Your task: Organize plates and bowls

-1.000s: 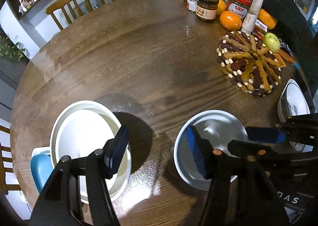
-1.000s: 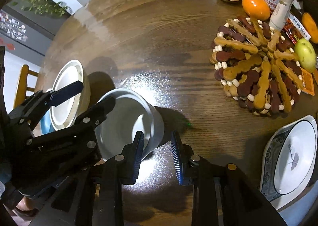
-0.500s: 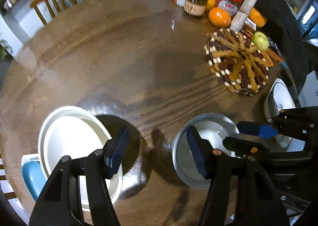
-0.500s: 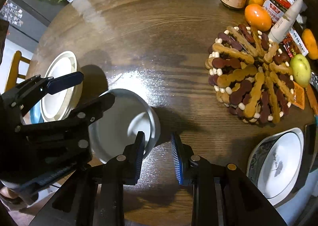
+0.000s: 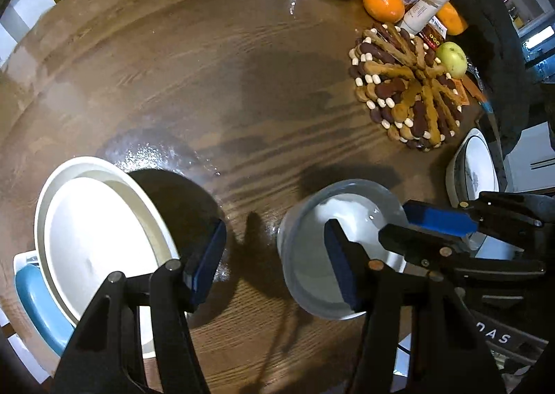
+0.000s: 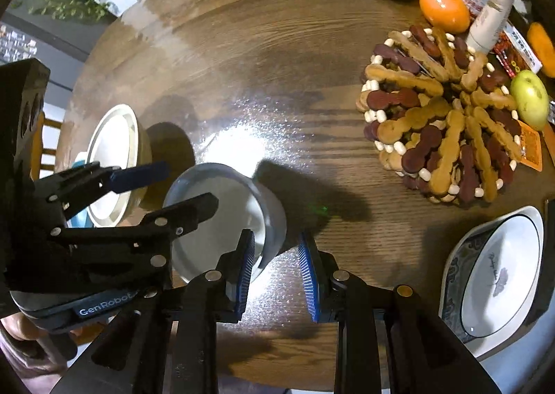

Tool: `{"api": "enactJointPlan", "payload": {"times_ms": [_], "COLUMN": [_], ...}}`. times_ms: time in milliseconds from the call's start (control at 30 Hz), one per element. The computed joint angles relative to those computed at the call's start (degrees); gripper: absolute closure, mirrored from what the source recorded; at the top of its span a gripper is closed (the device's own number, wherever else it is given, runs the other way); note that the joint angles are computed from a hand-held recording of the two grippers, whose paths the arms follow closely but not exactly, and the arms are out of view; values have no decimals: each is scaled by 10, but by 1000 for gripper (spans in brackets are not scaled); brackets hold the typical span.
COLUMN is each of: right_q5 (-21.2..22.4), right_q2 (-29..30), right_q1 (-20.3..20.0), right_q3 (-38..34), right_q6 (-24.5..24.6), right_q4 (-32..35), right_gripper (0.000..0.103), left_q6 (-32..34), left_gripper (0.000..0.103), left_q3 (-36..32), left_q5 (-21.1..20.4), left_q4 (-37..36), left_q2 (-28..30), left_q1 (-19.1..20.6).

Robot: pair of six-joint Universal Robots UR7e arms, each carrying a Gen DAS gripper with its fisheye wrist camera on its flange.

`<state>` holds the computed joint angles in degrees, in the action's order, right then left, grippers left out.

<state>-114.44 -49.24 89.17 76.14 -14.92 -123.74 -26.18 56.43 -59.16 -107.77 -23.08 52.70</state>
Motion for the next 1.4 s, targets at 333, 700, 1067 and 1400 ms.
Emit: {"api": "enactJointPlan", "payload": {"times_ms": [333,700,1067,1400], "right_q5": [7,-12,-23,-16], "right_q2": [-11,-19,-32,-48], "right_q1": [-5,8,17,27], "right_q3": [22,82,138,156], "right_q6": [-10,-28,-48,-46], "right_q4": [-28,-96,-184,-201], "right_gripper": [81,87,88,88], "left_q6": [-3,-3,7,27], "left_gripper": [93,92,94,94], "left_q3": [23,99,158,193], "left_q5": [-21,27,63,92], "left_q4": [-5,-77,-151,-192], "left_q2": [-13,-35,-54,-74], "left_q1": [-3,-22,-33,-48]}}
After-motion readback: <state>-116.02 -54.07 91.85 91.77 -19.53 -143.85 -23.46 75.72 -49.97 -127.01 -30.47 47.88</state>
